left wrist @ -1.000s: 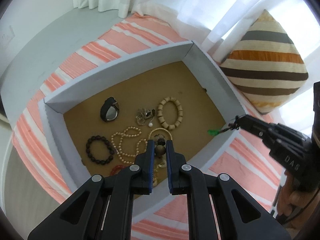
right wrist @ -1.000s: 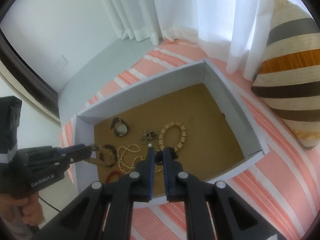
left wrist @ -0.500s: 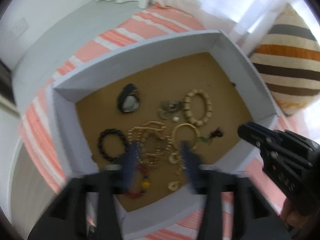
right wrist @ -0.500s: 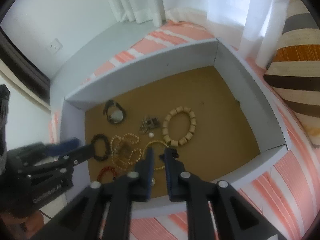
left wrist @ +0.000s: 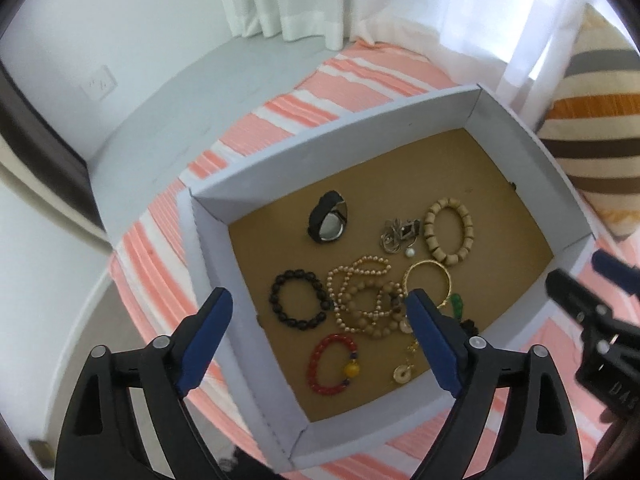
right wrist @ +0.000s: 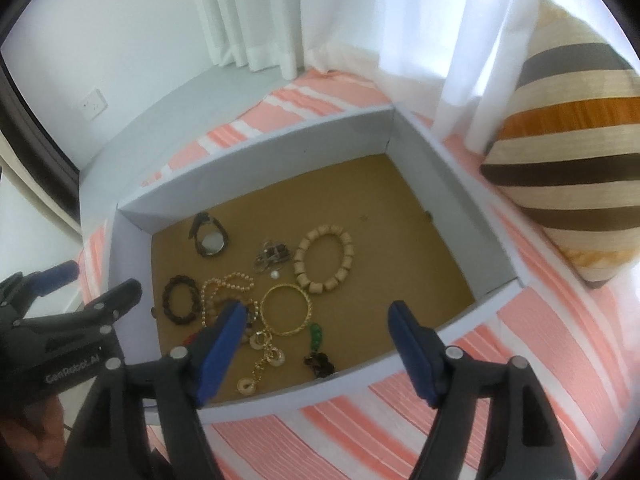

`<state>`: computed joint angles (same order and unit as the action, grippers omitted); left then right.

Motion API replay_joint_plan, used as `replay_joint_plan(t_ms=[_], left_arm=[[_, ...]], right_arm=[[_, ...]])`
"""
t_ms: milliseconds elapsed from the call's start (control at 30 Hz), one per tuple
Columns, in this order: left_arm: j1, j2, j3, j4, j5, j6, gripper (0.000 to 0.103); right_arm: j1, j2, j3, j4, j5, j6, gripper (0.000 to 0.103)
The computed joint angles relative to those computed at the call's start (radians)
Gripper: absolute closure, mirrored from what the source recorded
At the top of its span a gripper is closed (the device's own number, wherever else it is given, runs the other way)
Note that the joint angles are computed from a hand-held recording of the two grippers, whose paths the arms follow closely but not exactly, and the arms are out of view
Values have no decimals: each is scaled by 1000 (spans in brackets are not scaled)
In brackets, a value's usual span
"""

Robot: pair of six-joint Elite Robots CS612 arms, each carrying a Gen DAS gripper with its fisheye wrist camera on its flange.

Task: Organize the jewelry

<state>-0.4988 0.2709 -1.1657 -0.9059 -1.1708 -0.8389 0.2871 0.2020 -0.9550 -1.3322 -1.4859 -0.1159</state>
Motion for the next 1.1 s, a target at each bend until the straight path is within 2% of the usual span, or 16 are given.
replay_joint_plan(t_ms=[133,267,367,400,467,533,667,933,1100], left_arm=[[-14,-20,5,21,69,31,8],[-31,-58,48,101,172,24,4],[-34,-69,51,119,189,10,4],[-32,-65,41,107,178,12,4],[-20,-54,10,50,87,35,4],[-11,-42,-14,14,26,26,4],[-3,-39,-22,3,-33,4,1],[-3,-40,-38,-2,-76,-46,1],[-12,-53,-21,31,-35,-45,1]], right_arm=[[-2,-8,-10,0,-20,-8,28],[-7,-11,-26,9,4,1,28],[-5,-7,-42,18,2,1,28],[-3,-6,-47,22,-3,-2,28],[0,-4,-54,27,-13,-6,28],[1,-3,-61,31,-20,-10,28],[3,-7,-60,39,-23,-12,28],[14,-29,-36,50,-26,-41,28],[21,-35,-28,37,-38,-62,28]])
